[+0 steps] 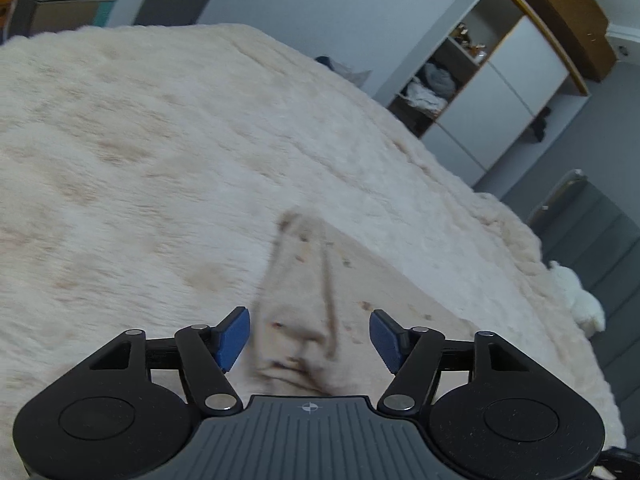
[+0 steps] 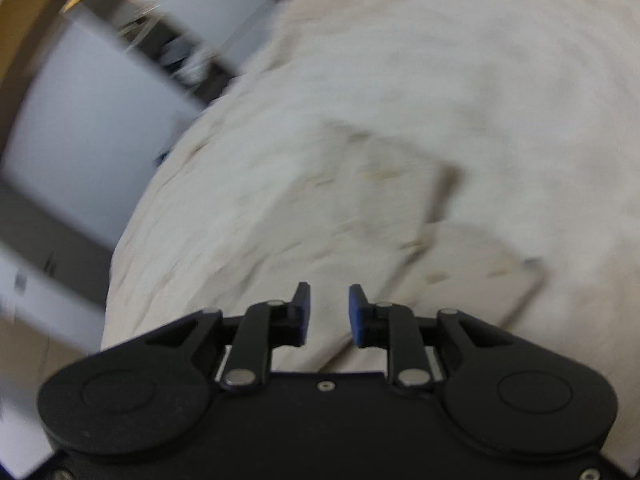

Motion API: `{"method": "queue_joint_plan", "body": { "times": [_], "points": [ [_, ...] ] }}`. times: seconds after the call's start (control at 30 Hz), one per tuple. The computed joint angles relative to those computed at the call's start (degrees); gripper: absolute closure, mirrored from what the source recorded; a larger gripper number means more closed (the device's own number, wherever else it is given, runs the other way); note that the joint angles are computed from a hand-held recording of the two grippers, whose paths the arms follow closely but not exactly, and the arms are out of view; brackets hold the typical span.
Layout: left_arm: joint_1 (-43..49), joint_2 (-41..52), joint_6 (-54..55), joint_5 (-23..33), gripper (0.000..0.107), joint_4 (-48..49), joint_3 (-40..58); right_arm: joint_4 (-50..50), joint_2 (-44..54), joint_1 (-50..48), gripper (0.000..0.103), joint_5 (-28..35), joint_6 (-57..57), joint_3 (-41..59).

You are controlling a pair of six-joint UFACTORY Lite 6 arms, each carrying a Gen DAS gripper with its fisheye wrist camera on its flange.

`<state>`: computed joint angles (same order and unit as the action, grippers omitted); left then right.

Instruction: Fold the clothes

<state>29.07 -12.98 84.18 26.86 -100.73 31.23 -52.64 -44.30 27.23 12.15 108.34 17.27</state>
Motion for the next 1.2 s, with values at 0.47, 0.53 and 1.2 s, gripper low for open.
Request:
{"method": "queue_joint_plan", "body": {
  "times": [0.47, 0.53, 1.2],
  "points": [
    [11.32, -1.76, -12.3, 3.11, 0.037, 25.67, -0.32, -21.9, 59.2, 47.45, 0.068, 24.6, 12.48, 47.98],
    [11.69, -2.27, -12.18, 2.93, 0.037, 27.11, -0.62, -18.83, 65.08, 50.65, 0.068, 35.15, 6.57, 53.4],
    [16.28, 3.43, -16.17, 6.17, 0.035, 25.34, 4.98, -13.33, 70.51, 53.11, 0.047, 47.85, 1.87, 59.57]
  ]
}}
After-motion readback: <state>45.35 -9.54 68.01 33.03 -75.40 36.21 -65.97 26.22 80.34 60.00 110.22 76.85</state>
